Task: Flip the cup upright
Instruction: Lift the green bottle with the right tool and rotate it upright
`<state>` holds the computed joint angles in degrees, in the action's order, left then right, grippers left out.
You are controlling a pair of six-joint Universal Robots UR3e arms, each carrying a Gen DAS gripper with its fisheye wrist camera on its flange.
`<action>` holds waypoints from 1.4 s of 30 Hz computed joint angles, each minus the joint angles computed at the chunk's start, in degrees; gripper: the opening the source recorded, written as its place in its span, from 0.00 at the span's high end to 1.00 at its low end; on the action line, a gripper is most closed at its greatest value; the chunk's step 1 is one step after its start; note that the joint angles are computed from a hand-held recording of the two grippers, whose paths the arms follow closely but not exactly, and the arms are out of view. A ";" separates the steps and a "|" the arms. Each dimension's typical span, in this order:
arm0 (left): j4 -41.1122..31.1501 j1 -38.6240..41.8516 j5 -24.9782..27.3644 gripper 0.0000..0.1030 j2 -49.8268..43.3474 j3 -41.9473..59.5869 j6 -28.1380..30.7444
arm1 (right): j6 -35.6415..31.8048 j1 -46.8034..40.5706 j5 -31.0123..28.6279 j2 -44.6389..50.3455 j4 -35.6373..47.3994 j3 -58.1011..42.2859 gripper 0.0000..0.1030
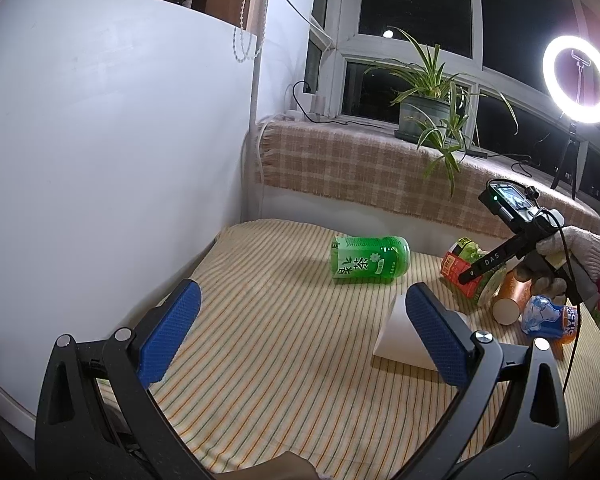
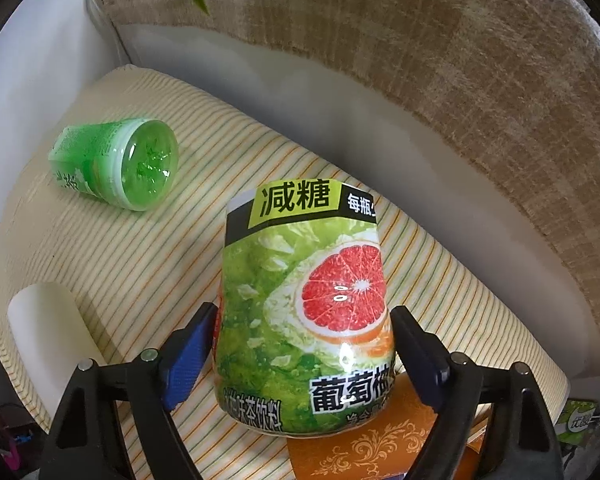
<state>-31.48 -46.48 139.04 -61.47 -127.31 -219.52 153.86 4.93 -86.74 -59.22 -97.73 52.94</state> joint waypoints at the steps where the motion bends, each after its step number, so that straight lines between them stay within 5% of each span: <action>1: -0.07 -0.21 0.20 0.00 -0.04 0.07 -0.05 | -0.07 -0.10 0.25 -0.71 -0.40 0.76 0.15; 7: -0.95 -2.12 1.87 0.00 -0.06 0.55 -0.98 | -1.31 -1.51 3.22 -6.27 -2.02 4.92 0.16; 22: 0.74 -8.25 3.33 0.00 -5.54 4.51 -2.18 | -11.91 -19.76 24.54 -40.61 7.29 27.90 0.16; 29: 2.52 -7.66 -3.00 0.00 -8.17 6.70 -0.74 | -22.58 -37.44 34.82 -58.85 29.01 38.26 0.15; 35: 4.12 -6.01 -10.10 0.00 -9.99 7.88 0.14 | -33.44 -53.58 34.89 -68.19 50.08 46.69 0.15; 42: 3.41 -3.16 -19.76 0.00 -10.56 8.97 0.53 | -30.38 -58.15 32.39 -72.82 50.52 57.89 0.15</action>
<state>-28.07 -49.64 119.28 -72.03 -118.33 -218.99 123.49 -53.22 -54.35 -132.04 -47.21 110.83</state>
